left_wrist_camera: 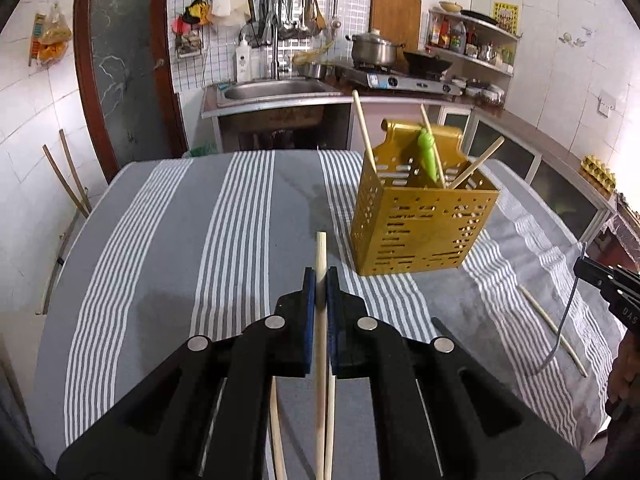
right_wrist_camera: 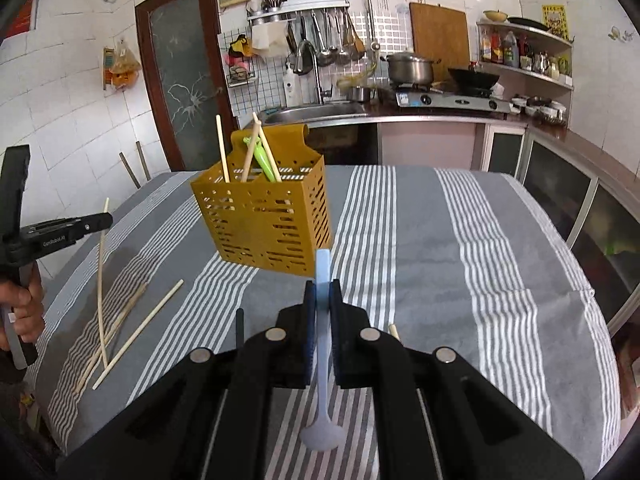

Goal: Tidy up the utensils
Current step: 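Lift the chopstick and grey spoon with both tools over the yellow caddy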

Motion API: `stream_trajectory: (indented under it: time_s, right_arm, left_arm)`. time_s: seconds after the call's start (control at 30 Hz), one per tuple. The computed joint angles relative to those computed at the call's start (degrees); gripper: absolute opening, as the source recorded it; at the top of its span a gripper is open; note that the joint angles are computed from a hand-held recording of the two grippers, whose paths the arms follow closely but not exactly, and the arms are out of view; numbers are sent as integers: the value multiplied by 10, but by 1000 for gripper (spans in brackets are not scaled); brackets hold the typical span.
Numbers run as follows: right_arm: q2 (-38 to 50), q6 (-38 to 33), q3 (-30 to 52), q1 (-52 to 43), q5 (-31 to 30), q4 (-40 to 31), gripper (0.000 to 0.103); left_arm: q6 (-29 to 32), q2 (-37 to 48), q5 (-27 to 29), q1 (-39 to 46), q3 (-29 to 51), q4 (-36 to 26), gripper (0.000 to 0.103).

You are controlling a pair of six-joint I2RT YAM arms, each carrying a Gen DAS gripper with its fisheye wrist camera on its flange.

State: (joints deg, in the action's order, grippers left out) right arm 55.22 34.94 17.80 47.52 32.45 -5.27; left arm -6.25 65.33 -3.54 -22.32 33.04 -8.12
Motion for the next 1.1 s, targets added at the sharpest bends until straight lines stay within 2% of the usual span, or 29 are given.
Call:
stream_trajectory:
  time_s: [0.3,0.57,0.8,1.1]
  right_arm:
    - [-55,9,18,53,59,-53,7]
    - [-98,-14,49,67,91,-90,7]
    - [-103,-71,91,46,92,-83,7]
    - [-69,-140,143,-13,46,-44,7]
  left_arm:
    - [5,-79,-17,-22,-3,-29,4]
    - [-8,-119,-37,-48,41,-70,4]
    - [-12,-105,-59,-80,91,-75,4]
    - [-3,-46,-64,-102,171,-64,4]
